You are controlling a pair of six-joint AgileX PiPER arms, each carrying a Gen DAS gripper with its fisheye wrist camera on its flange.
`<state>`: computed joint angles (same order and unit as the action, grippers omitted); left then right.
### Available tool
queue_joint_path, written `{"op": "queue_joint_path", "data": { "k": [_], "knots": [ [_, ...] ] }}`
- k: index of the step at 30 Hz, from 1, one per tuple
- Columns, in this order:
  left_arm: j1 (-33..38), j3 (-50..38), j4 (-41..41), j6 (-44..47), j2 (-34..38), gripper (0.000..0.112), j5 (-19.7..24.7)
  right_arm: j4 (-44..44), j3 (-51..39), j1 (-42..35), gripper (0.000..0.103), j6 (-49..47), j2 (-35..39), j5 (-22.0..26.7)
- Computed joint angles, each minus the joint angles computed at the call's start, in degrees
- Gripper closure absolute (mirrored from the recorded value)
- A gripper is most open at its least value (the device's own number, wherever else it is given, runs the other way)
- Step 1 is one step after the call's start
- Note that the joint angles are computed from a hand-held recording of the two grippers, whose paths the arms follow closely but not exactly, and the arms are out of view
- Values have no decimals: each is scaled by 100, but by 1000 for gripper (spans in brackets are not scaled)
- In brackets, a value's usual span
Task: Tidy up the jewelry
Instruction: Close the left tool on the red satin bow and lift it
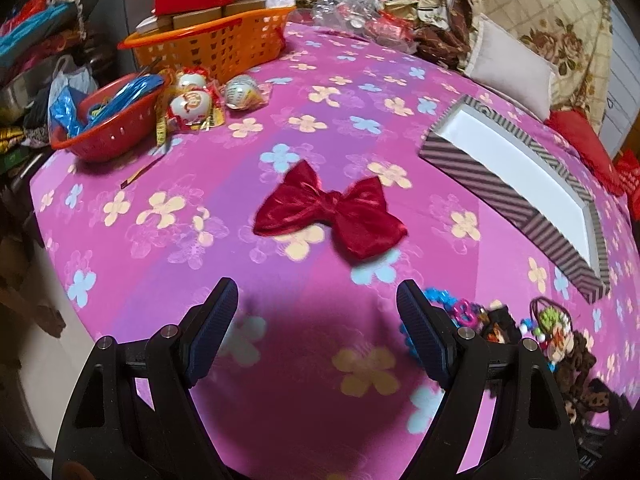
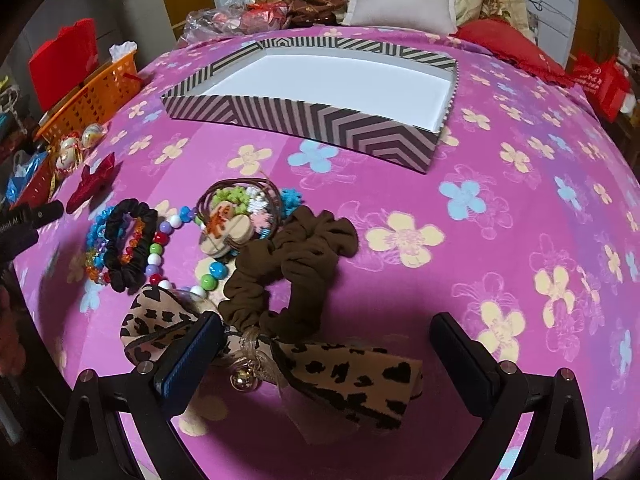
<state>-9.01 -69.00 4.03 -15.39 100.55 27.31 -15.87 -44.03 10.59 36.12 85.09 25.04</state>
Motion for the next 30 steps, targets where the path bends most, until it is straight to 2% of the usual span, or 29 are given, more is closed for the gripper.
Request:
{"op": "queue_joint_path", "data": {
  "k": [4, 9, 13, 19, 22, 30],
  "knots": [
    [317, -482, -473, 301, 269, 30, 291, 222, 22, -94, 0, -242, -27, -48],
    [629, -1232, -1226, 940, 811, 30, 854, 437, 20, -154, 0, -515, -34, -77],
    [824, -1788, -1868, 1156, 1194, 30, 1516, 599, -1, -217, 0, -724, -24, -78],
    [735, -2674, -1751, -120, 1596, 30, 2279, 964, 29, -345, 0, -1162, -51, -168],
    [587, -3259, -1295, -1065, 1907, 30, 2601, 1325, 64, -460, 0, -1594, -89, -221],
    [212, -4175, -638, -2216, 2538, 30, 3030, 2415, 163, -820, 0, -2777, -170, -380]
  ]
}}
